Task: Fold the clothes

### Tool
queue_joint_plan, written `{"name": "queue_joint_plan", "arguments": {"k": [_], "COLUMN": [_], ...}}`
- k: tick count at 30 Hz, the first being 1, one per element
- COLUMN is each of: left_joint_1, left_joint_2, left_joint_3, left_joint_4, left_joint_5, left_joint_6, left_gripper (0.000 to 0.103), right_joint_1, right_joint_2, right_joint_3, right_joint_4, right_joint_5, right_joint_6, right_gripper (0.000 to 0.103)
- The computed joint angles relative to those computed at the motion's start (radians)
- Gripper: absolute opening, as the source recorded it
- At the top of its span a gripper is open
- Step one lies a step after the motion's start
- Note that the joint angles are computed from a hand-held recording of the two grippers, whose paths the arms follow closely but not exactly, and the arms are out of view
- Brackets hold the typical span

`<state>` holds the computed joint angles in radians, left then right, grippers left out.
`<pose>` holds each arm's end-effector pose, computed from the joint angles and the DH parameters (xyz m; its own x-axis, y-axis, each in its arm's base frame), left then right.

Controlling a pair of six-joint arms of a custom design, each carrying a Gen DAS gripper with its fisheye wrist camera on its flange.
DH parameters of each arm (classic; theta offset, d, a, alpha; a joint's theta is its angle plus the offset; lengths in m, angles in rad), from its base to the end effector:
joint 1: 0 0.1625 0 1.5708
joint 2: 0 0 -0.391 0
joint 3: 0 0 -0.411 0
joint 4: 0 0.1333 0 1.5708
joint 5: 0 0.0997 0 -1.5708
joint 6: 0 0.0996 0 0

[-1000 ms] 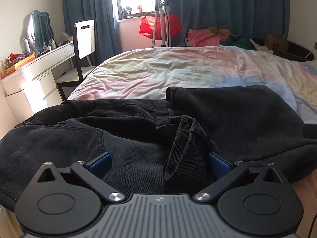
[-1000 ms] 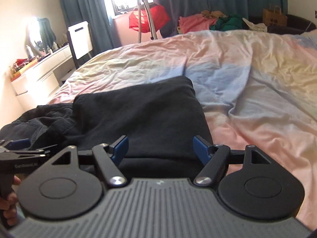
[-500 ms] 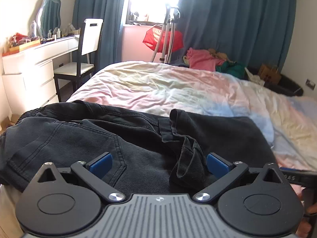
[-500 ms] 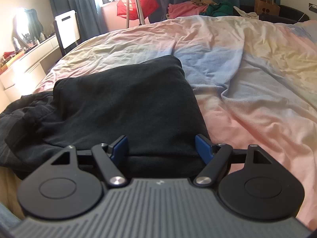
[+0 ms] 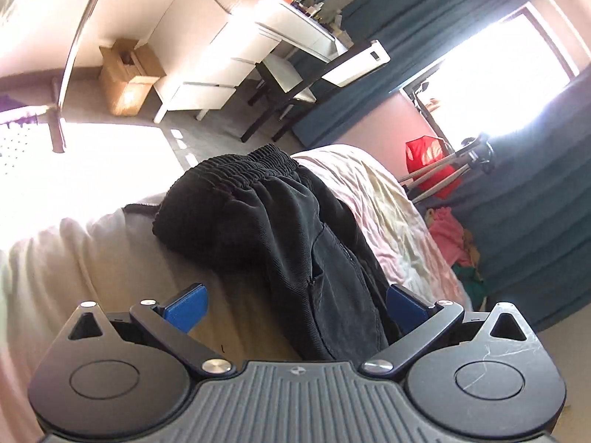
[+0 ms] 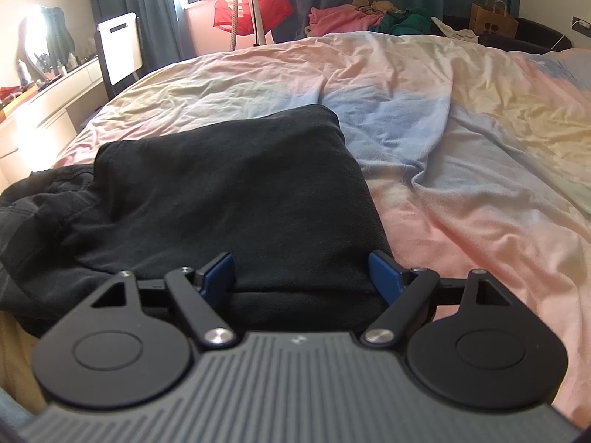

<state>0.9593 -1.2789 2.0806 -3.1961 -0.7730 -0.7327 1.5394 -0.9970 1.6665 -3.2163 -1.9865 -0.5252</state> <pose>-0.1294 -0.5409 0.2675 -0.9101 -0.3938 0.1291 -0.2941 0.3942 -0.8707 0.0721 -0.6685 0.2673 -0.7909 0.0333 0.6111 -0.4380 0.6666 -0.6032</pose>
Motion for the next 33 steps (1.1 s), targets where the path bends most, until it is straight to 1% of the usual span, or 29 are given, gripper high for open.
{"name": "queue_joint_plan", "arguments": {"k": [4,7,8,10,13,15,17,18,19,20,22,23,24,25,26,28,30,32,33], "left_joint_1": [0.090,0.145,0.155,0.170,0.189,0.198,0.206,0.210,0.215,0.220,0.218,0.216,0.206,0.194,0.182,0.147,0.101,0.053,0.031], "left_joint_2": [0.015,0.076,0.095,0.129,0.170,0.195,0.214,0.218,0.221,0.224,0.213,0.207,0.201,0.198,0.198,0.204,0.265,0.325,0.371], "left_joint_3": [-0.001,-0.043,-0.058,-0.088,-0.123,-0.143,-0.158,-0.164,-0.170,-0.176,-0.189,-0.195,-0.203,-0.213,-0.224,-0.265,-0.372,-0.462,-0.525], "left_joint_4": [-0.053,-0.099,-0.102,-0.101,-0.138,-0.186,-0.235,-0.242,-0.243,-0.243,-0.191,-0.161,-0.132,-0.112,-0.097,-0.055,-0.023,-0.009,-0.011], "left_joint_5": [-0.174,-0.264,-0.265,-0.251,-0.240,-0.227,-0.206,-0.195,-0.183,-0.172,-0.142,-0.127,-0.100,-0.077,-0.057,-0.014,0.036,0.093,0.115], "left_joint_6": [-0.084,-0.090,-0.099,-0.119,-0.114,-0.094,-0.086,-0.095,-0.106,-0.118,-0.117,-0.115,-0.090,-0.053,-0.014,0.064,0.160,0.262,0.326], "left_gripper": [0.103,0.103,0.103,0.102,0.096,0.086,0.074,0.072,0.068,0.061,0.053,0.051,0.049,0.043,0.033,0.026,0.023,0.021,0.021], "right_joint_1": [0.006,0.006,0.006,0.005,0.006,0.007,0.008,0.009,0.009,0.009,0.017,0.018,0.019,0.018,0.016,0.014,0.015,0.016,0.017], "right_joint_2": [0.005,0.002,0.002,0.004,0.008,0.010,0.013,0.013,0.013,0.013,0.028,0.037,0.046,0.049,0.051,0.052,0.048,0.046,0.044], "right_joint_3": [-0.001,0.004,0.004,0.003,0.002,0.001,0.002,0.006,0.010,0.013,0.005,0.001,-0.004,-0.008,-0.013,-0.020,-0.023,-0.022,-0.021], "right_joint_4": [-0.012,-0.015,-0.017,-0.020,-0.026,-0.032,-0.052,-0.062,-0.071,-0.071,-0.066,-0.061,-0.056,-0.046,-0.036,-0.017,-0.004,-0.001,0.000], "right_joint_5": [-0.014,-0.013,-0.013,-0.015,-0.017,-0.016,-0.010,0.003,0.017,0.027,-0.001,-0.015,-0.029,-0.032,-0.035,-0.035,-0.033,-0.034,-0.035], "right_joint_6": [-0.015,-0.016,-0.019,-0.024,-0.034,-0.038,-0.046,-0.063,-0.081,-0.101,-0.149,-0.168,-0.186,-0.183,-0.178,-0.159,-0.140,-0.142,-0.142], "right_gripper": [0.082,0.081,0.081,0.081,0.081,0.081,0.081,0.081,0.081,0.081,0.083,0.085,0.085,0.085,0.085,0.086,0.086,0.086,0.086]}}
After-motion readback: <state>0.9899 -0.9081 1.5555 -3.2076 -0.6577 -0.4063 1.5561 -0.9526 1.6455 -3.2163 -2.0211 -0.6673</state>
